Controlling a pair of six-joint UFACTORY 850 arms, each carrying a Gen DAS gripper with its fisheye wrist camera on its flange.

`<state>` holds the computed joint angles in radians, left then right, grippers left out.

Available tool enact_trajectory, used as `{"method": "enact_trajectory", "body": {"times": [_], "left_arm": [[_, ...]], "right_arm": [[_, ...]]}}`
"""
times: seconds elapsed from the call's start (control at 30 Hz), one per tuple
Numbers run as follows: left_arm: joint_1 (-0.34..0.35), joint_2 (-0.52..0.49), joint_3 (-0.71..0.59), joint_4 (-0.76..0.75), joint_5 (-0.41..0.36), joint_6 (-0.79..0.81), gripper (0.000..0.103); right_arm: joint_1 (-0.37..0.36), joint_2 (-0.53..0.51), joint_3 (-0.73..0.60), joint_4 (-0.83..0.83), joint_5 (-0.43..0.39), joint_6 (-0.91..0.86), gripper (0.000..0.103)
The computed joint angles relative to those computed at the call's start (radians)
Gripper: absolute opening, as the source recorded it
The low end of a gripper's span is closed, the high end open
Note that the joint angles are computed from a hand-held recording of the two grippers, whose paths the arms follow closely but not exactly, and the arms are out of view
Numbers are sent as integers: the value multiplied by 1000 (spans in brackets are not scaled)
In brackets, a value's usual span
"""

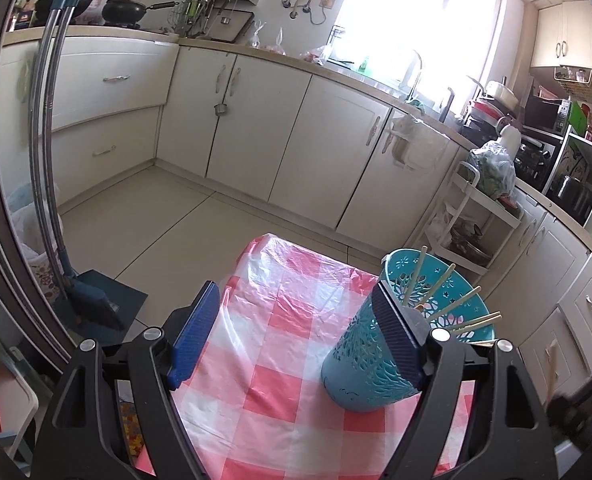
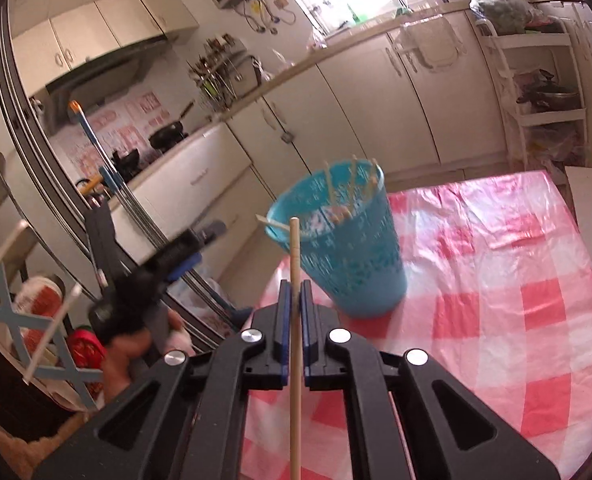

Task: Organize utensils

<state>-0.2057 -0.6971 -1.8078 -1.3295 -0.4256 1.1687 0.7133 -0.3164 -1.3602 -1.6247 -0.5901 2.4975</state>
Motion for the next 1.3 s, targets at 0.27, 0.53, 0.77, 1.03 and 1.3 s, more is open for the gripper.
{"method": "enact_trajectory", "body": {"times": [0.27, 0.53, 0.77, 1.03, 1.3], "left_arm": [[2, 2, 3, -15, 15, -3, 75], [6, -16, -25, 51, 2, -95, 76], [8, -24, -41, 66, -16, -121, 77], [3, -27, -42, 106, -2, -155, 79], [-7, -19, -26, 147, 35, -170, 85]], "right_arm": [[-48, -131, -252, -48, -218, -80, 6], [-82, -296, -454, 10, -429, -185, 6], [-81, -352, -484, 59, -454, -290, 6], [-59, -312, -407, 116, -375, -362, 9], [29, -191, -233, 137, -458, -336, 59]]}}
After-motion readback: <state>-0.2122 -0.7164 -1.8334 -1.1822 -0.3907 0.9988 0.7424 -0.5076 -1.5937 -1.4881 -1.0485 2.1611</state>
